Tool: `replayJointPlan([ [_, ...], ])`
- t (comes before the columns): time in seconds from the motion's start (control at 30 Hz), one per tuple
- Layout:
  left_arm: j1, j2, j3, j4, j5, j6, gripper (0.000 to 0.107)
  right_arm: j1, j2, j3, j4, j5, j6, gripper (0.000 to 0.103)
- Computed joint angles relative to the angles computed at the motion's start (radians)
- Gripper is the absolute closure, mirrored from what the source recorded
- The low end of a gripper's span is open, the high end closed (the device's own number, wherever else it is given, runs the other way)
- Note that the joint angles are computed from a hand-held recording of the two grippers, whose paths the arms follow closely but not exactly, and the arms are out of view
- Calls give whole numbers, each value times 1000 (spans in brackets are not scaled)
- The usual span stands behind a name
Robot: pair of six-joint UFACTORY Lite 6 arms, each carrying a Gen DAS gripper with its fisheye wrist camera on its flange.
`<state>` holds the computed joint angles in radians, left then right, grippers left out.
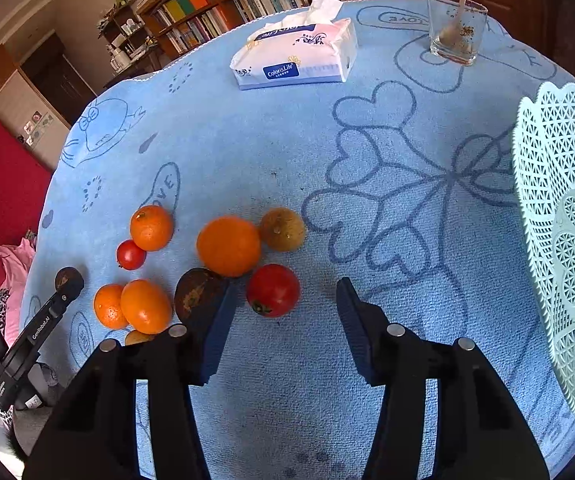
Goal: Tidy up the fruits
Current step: 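Grasp the red tomato with the right gripper, then carry the tomato into the green basket and open the right gripper while the left carries the brown fruit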
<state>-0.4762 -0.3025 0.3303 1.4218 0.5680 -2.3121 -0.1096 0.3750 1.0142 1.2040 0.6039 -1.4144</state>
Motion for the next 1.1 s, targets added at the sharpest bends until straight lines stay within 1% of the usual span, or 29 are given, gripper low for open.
replayJointPlan([
  [0.1,-1,0,-1,0,0,-2,67,-3,24,15,18,11,-9,55],
  [0.17,-1,-2,-1,-2,-4,-3,67,-2,24,16,15,22,-12,64],
  [0.2,-5,-3,-1,-3,-3,-5,67,-2,27,19,8,33,-11,71],
  [0.23,-8,-7,-3,-7,0,-2,67,-1,26,17,4,43,-14,74],
  [0.37,-12,-32,-11,-18,-4,9,67,7,-15,-34,37,29,-82,74],
  [0.43,-2,-51,-17,-25,-15,22,67,-5,-39,-58,52,40,-108,74],
  [0.5,-8,-65,-16,-42,-6,40,67,-25,-79,-89,72,49,-142,74],
  [0.67,-58,-94,-8,-92,38,71,67,-125,-198,-152,95,115,-216,74],
  [0.77,-105,-98,4,-120,72,74,67,-210,-236,-155,85,162,-236,74],
  [0.93,-197,-58,52,-142,118,56,67,-364,-215,-100,66,227,-245,74],
  [1.1,-273,28,142,-150,146,51,67,-488,-132,-5,44,241,-236,74],
])
